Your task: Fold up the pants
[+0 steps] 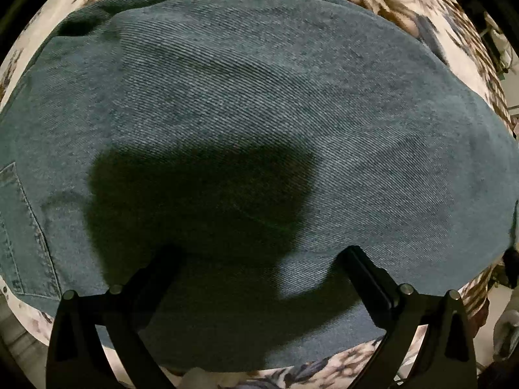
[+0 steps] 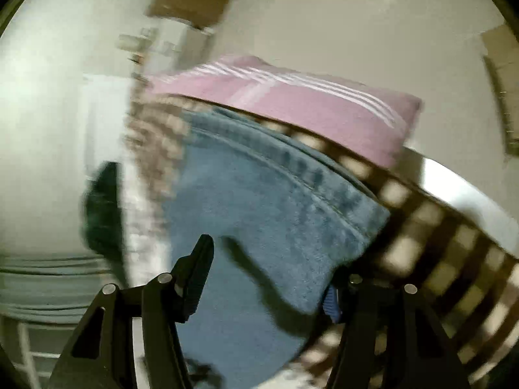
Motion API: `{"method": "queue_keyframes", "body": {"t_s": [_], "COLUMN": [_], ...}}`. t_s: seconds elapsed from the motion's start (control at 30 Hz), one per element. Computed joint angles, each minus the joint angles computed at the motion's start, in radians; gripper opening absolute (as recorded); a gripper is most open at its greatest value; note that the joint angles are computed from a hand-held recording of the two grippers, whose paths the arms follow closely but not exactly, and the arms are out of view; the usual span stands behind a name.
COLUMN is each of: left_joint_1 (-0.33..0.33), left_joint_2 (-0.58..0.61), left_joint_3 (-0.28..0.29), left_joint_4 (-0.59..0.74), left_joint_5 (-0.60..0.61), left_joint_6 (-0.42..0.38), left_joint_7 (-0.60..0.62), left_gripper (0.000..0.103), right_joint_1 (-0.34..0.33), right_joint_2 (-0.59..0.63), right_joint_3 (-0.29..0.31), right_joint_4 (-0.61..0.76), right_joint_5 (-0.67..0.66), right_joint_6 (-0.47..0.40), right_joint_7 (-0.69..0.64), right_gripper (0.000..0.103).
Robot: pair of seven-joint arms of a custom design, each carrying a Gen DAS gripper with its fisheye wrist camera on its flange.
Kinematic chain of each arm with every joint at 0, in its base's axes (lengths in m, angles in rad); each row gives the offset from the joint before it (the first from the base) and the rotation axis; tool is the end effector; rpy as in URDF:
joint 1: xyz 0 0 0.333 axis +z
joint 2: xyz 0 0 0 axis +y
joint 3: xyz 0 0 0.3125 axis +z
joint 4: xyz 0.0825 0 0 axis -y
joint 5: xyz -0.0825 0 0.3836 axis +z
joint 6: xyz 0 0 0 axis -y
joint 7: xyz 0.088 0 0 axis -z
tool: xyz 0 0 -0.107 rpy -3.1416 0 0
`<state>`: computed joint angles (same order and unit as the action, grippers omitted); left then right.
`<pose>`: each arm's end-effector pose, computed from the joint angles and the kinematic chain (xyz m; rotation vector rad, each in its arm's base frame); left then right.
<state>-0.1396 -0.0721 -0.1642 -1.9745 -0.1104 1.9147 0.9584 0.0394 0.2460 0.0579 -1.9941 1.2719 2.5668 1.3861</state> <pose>0.5114 -0.1703 0.4976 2.5013 -1.7579 0.0622 0.6176 0.0437 0.3610 -0.9352 2.1073 0.4564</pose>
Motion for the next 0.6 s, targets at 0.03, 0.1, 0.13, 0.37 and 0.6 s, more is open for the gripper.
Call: {"method": "queue_keyframes", "body": {"t_s": [0.03,0.1,0.13,0.37,0.6], "left_joint_1": [0.002,0.007,0.009,0.011,0.001], "left_joint_2": [0.011,0.049,0.058,0.077,0.059], "left_joint_3": [0.002,0.004,0.003,-0.008,-0.014], "left_joint_4": [0.014,0.054,0.065,0.073,0.044], "left_joint_5": [-0.006,-0.007,-0.007,0.006,0.017], "left_joint_6": [-0.015,-0.035,-0.044,-0.022,-0.003], "left_joint_7": [0.004,0.009,0.009,-0.007,-0.034], "left_gripper": [0.103,0.103,0.103,0.103,0.103], "right_joint_1": [-0.029,-0.013,0.000,0.008,0.037], "right_joint_2": [-0.020,-0.033,-0.022,0.038,0.106], "right_joint_3": [0.027,0.013,0.006,0.018,0.009], "right_joint_4": [-0.006,-0.009,0.003,0.062,0.108], "right_joint_5": [0.128,0.175,0.129,-0.034,-0.247], "right_joint_6": [-0.010,-0.008,0.001,0.032,0.016], "right_joint_7": [-0.116,-0.182,-0.168,-0.056,0.121], "right_gripper": [0.056,0.056,0.056,0.010,0.017]}}
